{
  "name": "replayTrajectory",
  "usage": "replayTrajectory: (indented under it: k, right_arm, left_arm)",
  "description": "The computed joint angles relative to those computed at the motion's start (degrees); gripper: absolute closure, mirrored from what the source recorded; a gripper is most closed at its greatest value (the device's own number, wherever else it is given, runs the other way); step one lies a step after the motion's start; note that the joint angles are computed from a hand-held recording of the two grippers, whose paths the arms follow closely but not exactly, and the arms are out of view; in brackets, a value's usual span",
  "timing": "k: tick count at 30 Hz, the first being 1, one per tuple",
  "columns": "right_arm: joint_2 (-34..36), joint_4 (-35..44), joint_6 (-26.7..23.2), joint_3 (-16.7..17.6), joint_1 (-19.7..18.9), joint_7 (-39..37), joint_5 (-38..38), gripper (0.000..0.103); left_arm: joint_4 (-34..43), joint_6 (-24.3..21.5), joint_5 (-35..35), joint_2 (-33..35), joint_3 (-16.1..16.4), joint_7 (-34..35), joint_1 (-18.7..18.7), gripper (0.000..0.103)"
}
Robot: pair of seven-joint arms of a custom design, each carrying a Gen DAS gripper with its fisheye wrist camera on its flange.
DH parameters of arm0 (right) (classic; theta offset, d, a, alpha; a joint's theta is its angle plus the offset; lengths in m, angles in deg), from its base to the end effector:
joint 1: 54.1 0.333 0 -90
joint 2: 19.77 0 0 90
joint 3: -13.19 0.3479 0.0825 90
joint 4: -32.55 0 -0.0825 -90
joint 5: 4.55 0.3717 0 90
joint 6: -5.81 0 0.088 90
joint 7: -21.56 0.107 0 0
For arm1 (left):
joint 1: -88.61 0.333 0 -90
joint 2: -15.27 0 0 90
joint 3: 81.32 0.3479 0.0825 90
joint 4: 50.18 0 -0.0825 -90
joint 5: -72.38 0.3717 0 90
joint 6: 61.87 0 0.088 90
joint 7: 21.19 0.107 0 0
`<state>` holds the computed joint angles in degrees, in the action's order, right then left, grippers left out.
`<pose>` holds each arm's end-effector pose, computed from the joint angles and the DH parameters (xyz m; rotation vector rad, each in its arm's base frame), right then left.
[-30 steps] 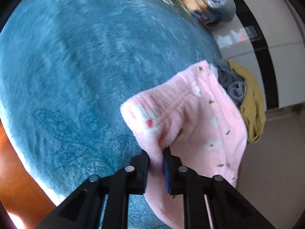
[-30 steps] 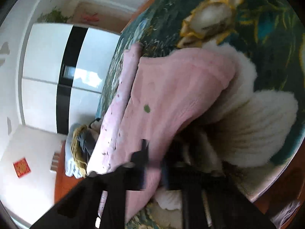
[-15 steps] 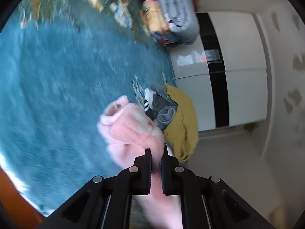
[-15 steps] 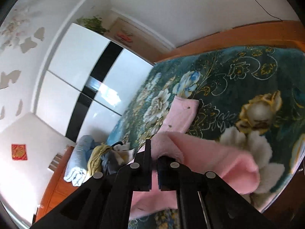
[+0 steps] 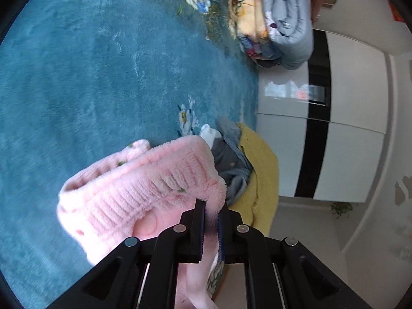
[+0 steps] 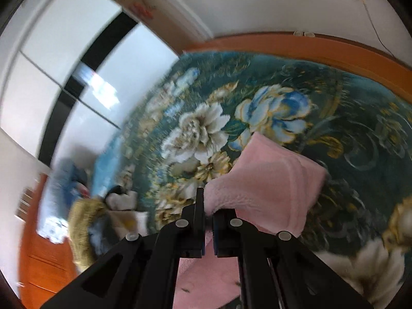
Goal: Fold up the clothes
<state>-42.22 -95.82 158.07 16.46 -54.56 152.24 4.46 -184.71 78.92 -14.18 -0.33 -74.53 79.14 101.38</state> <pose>0.4611 0.0232 0.6526 -0.9204 2.1563 -0.2782 0.4440 0.1623 0.5147 2.3584 -0.3515 1.5161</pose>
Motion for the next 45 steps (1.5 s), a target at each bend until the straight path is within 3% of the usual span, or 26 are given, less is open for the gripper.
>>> replayTrajectory:
  k: [6, 10, 12, 13, 14, 15, 16, 18, 20, 23, 27, 28, 30, 32, 34, 35, 39, 41, 42, 43, 45]
  right_arm:
    - [12.9, 7.5, -1.5, -0.4, 0.7, 2.4, -3.2, 0.099]
    - [14.5, 5.2, 0.7, -3.4, 3.4, -0.9, 4.4, 0.096]
    - [12.4, 2.2, 3.8, -5.2, 5.1, -7.5, 11.7, 0.091]
    - [11.0, 0.7, 5.6, -6.0, 5.9, -10.8, 15.0, 0.074]
    - [8.9, -1.4, 8.0, -6.8, 6.9, -14.6, 18.5, 0.064]
    - [6.6, -3.7, 10.4, -7.2, 7.3, -17.3, 20.3, 0.053]
    - [4.3, -5.8, 12.6, -7.4, 7.5, -19.5, 21.3, 0.053]
    - [-0.4, -10.1, 13.9, -5.0, 3.5, -18.2, 17.6, 0.053]
    - [-4.1, -13.6, 11.8, -3.1, -0.3, -16.4, 13.8, 0.053]
    - [-5.6, -16.6, 9.2, -4.1, -0.4, -16.3, 13.4, 0.053]
    - [-3.3, -17.4, 13.8, -8.3, 6.0, -21.5, 22.2, 0.053]
    - [-2.2, -16.8, 13.5, -7.5, 5.0, -19.9, 21.4, 0.053]
    - [0.1, -15.0, 10.0, -2.9, -1.0, -12.8, 15.8, 0.054]
    - [1.1, -14.5, 9.6, -2.0, -2.1, -8.7, 14.4, 0.067]
    - [2.0, -14.1, 9.8, -1.7, -2.4, -5.2, 13.8, 0.093]
    - [2.4, -14.0, 9.9, -1.6, -2.6, -3.5, 13.5, 0.095]
    - [-1.5, -16.6, 19.0, -1.3, -1.5, -3.7, 12.3, 0.097]
    - [-5.3, -20.0, 26.2, 1.2, -3.9, -4.7, 13.0, 0.097]
    - [-6.5, -21.0, 26.5, 2.7, -6.5, -2.9, 10.2, 0.097]
    - [-7.2, -21.2, 23.6, 4.0, -9.6, -1.0, 7.3, 0.097]
    - [-6.5, -21.3, 16.9, 2.4, -9.6, -2.0, 8.5, 0.097]
  left_arm:
    - [4.8, 1.6, 2.3, 7.7, -1.4, -4.4, 0.3, 0.094]
    - [6.0, 1.0, 5.6, 10.6, -2.3, -7.4, 1.1, 0.093]
    - [6.3, 0.0, 3.5, 10.9, -2.4, -3.3, 1.4, 0.085]
    - [6.2, -0.7, 1.7, 10.6, -2.4, 0.2, 1.6, 0.071]
    - [5.9, -1.4, -0.4, 9.8, -2.3, 4.2, 1.7, 0.050]
    - [5.1, -2.0, -2.8, 8.6, -2.2, 8.1, 1.9, 0.041]
    - [3.9, -2.3, -5.0, 6.9, -2.0, 11.9, 2.0, 0.036]
    - [0.8, -0.8, -4.2, 2.7, -2.1, 15.4, 2.2, 0.035]
    - [-2.6, 3.1, -0.2, -0.8, -2.7, 14.7, 2.0, 0.034]
    - [-8.5, 8.9, 7.9, -5.0, -3.2, 9.9, 1.5, 0.034]
    - [-14.2, 7.8, 9.3, -7.9, 0.2, 6.6, -0.3, 0.034]
    - [-15.3, 7.5, 9.4, -8.4, 0.9, 5.9, -0.7, 0.034]
    - [-16.6, 7.6, 10.3, -9.3, 1.2, 4.6, -1.3, 0.034]
    - [-17.4, 7.7, 10.3, -9.9, 1.6, 4.1, -2.1, 0.034]
    - [-17.4, 7.2, 10.9, -10.2, 1.9, 3.6, -2.7, 0.034]
    - [-17.2, 6.9, 11.6, -10.1, 2.0, 3.2, -3.0, 0.034]
    - [-16.5, 7.3, 11.6, -9.4, 1.9, 4.3, -4.5, 0.034]
    - [-15.8, 7.8, 10.9, -8.4, 1.7, 5.3, -5.1, 0.034]
    - [-15.3, 8.0, 10.6, -7.8, 1.5, 5.9, -5.4, 0.034]
    - [-14.9, 8.3, 10.2, -7.3, 1.3, 6.4, -5.6, 0.034]
    - [-14.2, 8.8, 9.3, -6.3, 0.9, 7.4, -5.9, 0.034]
